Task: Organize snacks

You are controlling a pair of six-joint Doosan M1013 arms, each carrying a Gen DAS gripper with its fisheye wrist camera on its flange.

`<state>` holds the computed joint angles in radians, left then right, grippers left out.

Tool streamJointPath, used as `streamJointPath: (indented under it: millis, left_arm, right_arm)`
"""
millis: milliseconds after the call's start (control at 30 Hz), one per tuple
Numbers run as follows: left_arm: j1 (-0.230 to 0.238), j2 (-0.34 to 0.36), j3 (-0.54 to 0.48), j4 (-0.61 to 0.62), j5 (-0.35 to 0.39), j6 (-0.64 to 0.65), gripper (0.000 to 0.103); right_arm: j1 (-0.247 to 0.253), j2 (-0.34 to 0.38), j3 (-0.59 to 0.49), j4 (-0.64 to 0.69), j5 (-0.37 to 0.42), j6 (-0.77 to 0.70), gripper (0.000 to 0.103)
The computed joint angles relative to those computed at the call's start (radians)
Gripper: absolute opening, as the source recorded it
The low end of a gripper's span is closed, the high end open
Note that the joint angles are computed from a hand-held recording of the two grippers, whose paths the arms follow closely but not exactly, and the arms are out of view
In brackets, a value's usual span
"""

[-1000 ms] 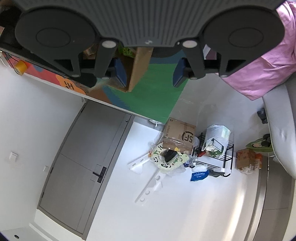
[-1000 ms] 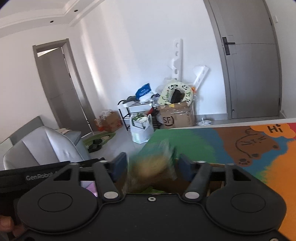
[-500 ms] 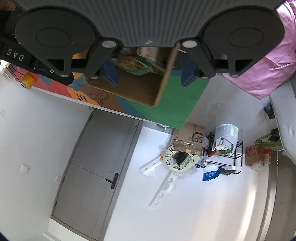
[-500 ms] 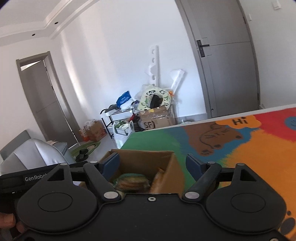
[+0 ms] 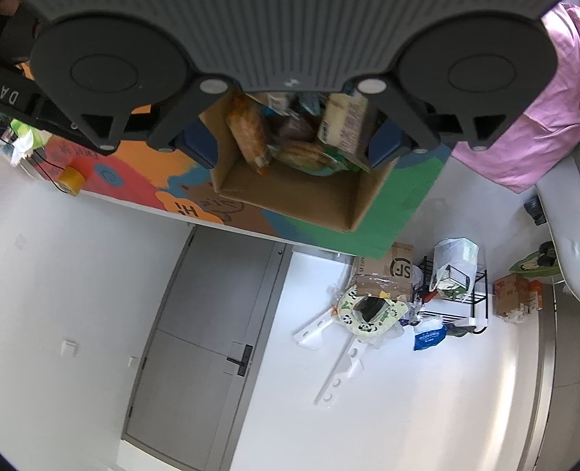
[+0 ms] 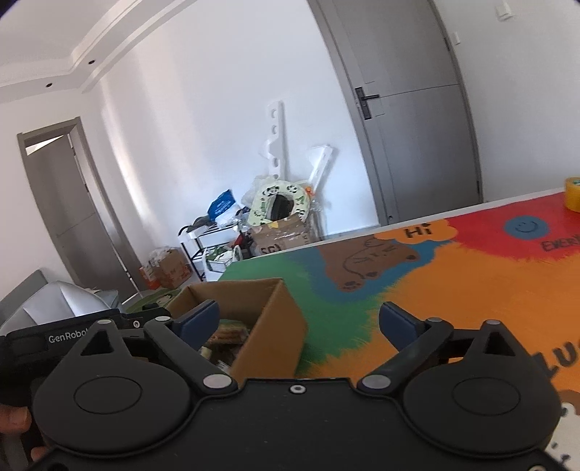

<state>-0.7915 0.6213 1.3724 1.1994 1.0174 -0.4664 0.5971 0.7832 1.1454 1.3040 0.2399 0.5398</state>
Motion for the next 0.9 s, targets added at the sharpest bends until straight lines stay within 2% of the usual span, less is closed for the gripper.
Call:
streamJointPath:
  millis: [167,533,900]
  left_arm:
    - [-0.013,0.002,-0.004,0.012,-0.008,0.018,0.093]
    - [-0.043,0.004,-0.011,0.033,-0.021,0.047,0.097]
    - [-0.063,-0.001,-0.008,0.02,-0.033,0.084,0.1]
  right_arm:
    - [-0.007,-0.029,0.054,0.122,-0.034,-0.115,0.102]
    - [-0.017,-0.089,0.156,0.396,-0.082,-0.39,0.103]
    - [-0.025,-0.143,0.241,0.649,-0.098,-0.646,0.103]
